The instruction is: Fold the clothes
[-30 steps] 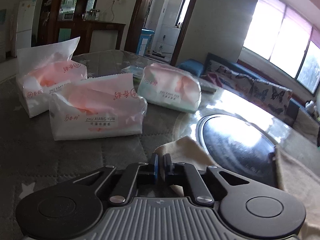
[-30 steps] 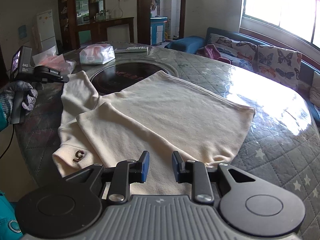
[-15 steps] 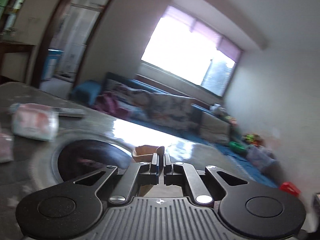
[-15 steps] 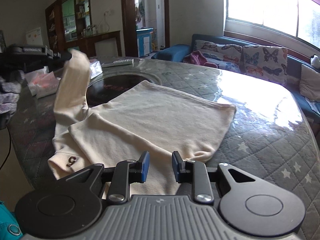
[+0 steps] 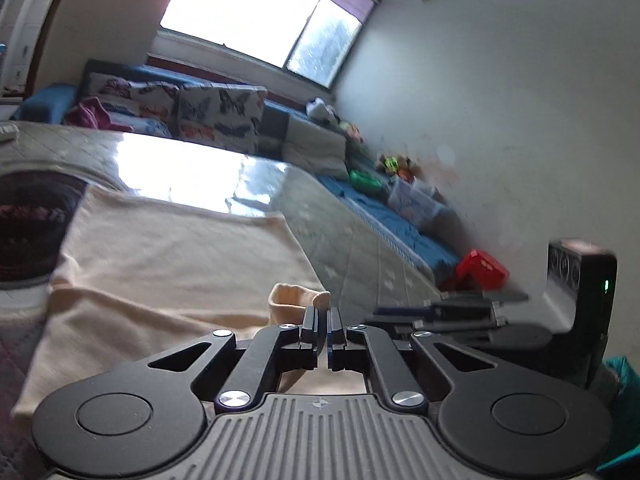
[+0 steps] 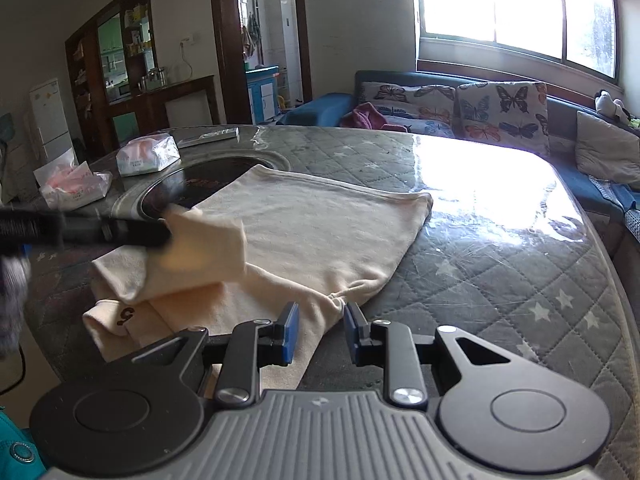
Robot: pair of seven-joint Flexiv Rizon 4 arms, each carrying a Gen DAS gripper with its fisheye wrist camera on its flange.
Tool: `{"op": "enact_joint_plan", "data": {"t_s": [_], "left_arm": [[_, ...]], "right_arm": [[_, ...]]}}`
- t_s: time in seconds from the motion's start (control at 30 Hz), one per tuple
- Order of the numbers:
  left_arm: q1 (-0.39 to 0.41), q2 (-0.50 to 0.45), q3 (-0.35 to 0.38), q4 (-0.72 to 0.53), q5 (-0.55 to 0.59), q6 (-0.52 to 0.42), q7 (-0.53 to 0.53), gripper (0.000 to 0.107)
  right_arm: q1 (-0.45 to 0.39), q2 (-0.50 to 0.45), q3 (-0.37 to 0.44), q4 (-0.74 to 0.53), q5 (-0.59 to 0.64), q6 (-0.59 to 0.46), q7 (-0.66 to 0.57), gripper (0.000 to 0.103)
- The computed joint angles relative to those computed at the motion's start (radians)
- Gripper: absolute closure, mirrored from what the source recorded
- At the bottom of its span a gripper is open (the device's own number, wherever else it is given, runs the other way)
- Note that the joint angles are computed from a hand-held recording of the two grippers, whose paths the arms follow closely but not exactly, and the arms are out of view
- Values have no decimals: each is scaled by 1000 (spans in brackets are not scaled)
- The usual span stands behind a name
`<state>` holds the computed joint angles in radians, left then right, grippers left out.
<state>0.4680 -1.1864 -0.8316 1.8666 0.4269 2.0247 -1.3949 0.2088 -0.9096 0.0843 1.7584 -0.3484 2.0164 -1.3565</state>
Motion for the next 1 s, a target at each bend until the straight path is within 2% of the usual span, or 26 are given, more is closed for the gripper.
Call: {"op": "enact_joint_plan", "data": {"t_s": [0.13,0.27,0.33,0.47,0.57,0.63,0.73,0.83,0.93,1.0], "left_arm": [[9,14,5,17,-7,-44,35,99],[25,46,25,55,-10,-3,63,95],[-4,97,90,66,-34,53,48,94],[-87,178,254,59,-115,138,-15,91],[-163,217,381,42,-195,171,-48,80],[-202,229,450,28,-237,173,-66,79],[-202,227,477,2,-226,126,-97,73],[-180,210,462,-21,-197,82,-116,70],[-139,184,416,-33,-173,54,-138,73],[-97,162,371,-37,-139,41,-143,92]], "right_arm": [[-22,-5,29,-18,-24,-12,12,79],[-61,-20,81,-43,-79,-38,31,79],[-95,-33,123,-59,-121,-62,45,79],[-116,-57,159,-84,-166,-100,56,79],[-124,-74,176,-103,-179,-132,60,79],[-120,-82,176,-116,-176,-153,59,79],[-133,-94,201,-133,-173,-184,54,79],[-138,-97,215,-136,-170,-196,34,80],[-132,-96,216,-141,-160,-207,15,90],[-117,-90,201,-140,-143,-195,6,94]]}}
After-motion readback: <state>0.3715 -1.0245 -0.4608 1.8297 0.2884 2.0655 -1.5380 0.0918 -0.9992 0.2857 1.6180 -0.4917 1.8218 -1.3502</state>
